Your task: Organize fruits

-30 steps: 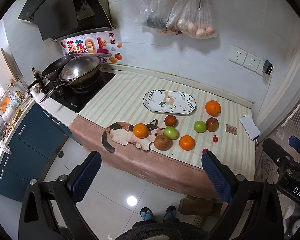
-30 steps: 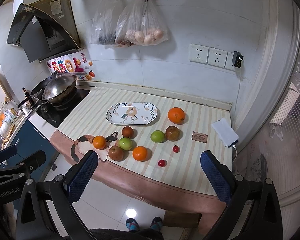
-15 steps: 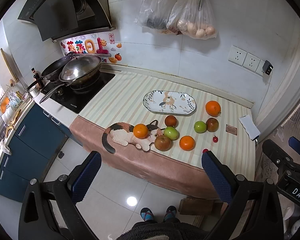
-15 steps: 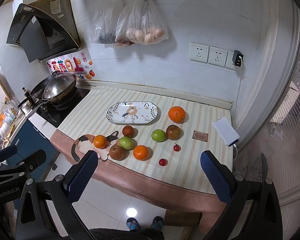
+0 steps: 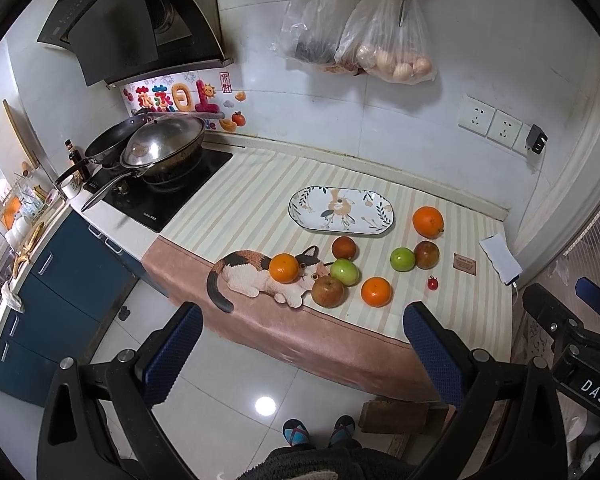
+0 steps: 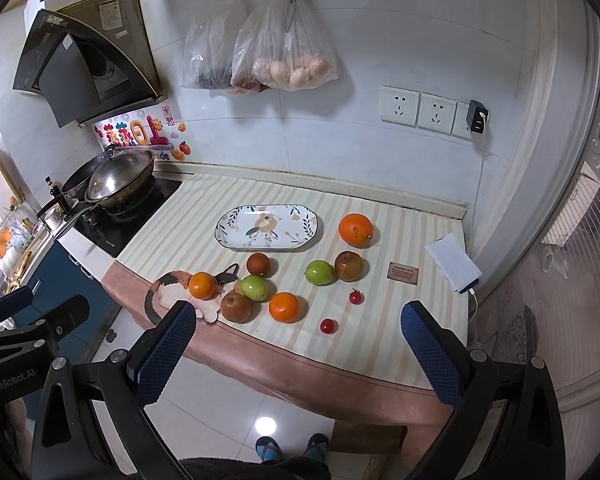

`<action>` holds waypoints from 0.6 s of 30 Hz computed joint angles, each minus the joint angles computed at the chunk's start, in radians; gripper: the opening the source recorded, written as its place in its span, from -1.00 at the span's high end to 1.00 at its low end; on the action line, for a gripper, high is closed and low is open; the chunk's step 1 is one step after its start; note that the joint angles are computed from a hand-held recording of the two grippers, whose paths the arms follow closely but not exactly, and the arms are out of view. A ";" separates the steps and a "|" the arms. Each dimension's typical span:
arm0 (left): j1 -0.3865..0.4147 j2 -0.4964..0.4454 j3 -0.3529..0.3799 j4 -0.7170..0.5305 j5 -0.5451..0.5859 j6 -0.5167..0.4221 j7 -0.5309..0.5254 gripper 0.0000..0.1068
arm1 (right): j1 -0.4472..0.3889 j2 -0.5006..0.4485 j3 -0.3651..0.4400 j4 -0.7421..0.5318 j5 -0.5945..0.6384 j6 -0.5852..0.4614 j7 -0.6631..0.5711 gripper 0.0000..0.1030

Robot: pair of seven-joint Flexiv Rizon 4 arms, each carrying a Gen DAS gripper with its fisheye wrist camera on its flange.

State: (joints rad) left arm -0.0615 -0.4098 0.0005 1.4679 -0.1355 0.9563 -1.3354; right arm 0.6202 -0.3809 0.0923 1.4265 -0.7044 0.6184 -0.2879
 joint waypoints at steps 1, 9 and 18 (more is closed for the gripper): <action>0.000 -0.001 -0.001 -0.001 -0.001 0.001 0.001 -0.93 | 0.001 0.001 0.000 0.001 0.000 0.000 0.001 -1.00; 0.001 0.000 0.000 -0.003 0.000 -0.004 0.000 -0.92 | 0.000 -0.001 0.000 0.000 0.001 0.001 0.001 -1.00; 0.001 0.000 0.000 -0.004 0.002 -0.002 -0.001 -0.93 | -0.001 -0.014 -0.003 -0.014 0.008 0.009 -0.004 -1.00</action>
